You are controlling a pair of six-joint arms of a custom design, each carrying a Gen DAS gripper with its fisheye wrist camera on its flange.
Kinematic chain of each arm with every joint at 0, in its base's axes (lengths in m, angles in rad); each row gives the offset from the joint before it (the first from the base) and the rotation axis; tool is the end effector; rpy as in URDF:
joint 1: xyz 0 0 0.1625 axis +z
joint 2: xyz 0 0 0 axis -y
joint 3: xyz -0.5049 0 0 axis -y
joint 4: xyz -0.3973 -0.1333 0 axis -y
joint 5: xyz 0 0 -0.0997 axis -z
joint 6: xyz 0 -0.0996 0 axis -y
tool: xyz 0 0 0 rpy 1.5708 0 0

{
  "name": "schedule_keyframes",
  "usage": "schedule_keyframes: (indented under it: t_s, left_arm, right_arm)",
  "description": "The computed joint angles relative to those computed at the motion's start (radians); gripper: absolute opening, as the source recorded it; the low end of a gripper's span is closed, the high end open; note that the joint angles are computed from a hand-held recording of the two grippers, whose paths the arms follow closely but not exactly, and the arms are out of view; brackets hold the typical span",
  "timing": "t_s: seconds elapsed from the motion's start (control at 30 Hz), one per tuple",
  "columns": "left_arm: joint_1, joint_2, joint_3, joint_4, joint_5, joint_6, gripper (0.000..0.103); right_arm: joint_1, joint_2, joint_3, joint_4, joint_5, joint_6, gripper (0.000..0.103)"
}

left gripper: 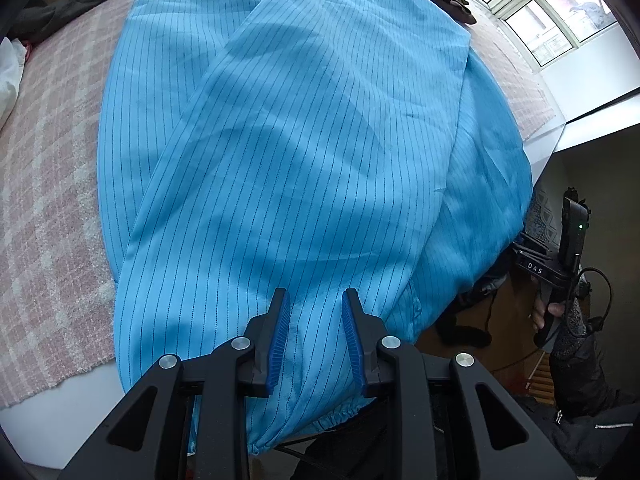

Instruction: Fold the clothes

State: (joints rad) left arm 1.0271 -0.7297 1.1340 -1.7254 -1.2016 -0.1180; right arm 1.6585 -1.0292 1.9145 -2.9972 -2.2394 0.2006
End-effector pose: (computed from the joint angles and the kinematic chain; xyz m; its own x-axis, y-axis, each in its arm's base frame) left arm -0.2769 -0.7853 0.2282 -0.8058 0.4572 -0.3763 0.4092 0.8893 0.2042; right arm 0.1271 -0.6288 0.2720 -0.8084 0.4145 0.4180 0.0878 0.7870 -0.6106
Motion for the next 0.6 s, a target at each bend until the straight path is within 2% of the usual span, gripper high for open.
schedule_keyframes:
  t_s: [0.2, 0.33, 0.4, 0.43, 0.5, 0.53, 0.57, 0.6]
  left_arm:
    - [-0.005, 0.014, -0.015, 0.016, 0.011, -0.003, 0.026]
    - [-0.007, 0.018, -0.019, 0.023, 0.017, -0.004, 0.026]
    - [-0.007, 0.017, -0.02, 0.025, 0.016, -0.003, 0.026]
    - [-0.006, 0.017, -0.021, 0.026, 0.015, -0.003, 0.026]
    - [-0.006, 0.017, -0.022, 0.028, 0.014, -0.002, 0.026]
    - [-0.006, 0.017, -0.023, 0.029, 0.014, -0.001, 0.026]
    - [-0.005, 0.017, -0.023, 0.03, 0.013, -0.001, 0.026]
    - [-0.005, 0.017, -0.024, 0.031, 0.012, -0.001, 0.026]
  right_arm:
    - [-0.017, -0.027, 0.056, -0.116, 0.051, -0.01, 0.043]
    - [-0.027, -0.034, 0.068, -0.128, 0.09, -0.016, 0.043]
    - [-0.031, -0.038, 0.076, -0.134, 0.117, -0.018, 0.037]
    - [-0.033, -0.039, 0.079, -0.137, 0.131, -0.02, 0.031]
    - [-0.031, -0.04, 0.085, -0.143, 0.137, -0.031, 0.027]
    - [-0.03, -0.04, 0.089, -0.15, 0.142, -0.036, 0.022]
    - [-0.03, -0.04, 0.094, -0.158, 0.152, -0.041, 0.01]
    - [-0.029, -0.04, 0.097, -0.163, 0.153, -0.04, 0.004]
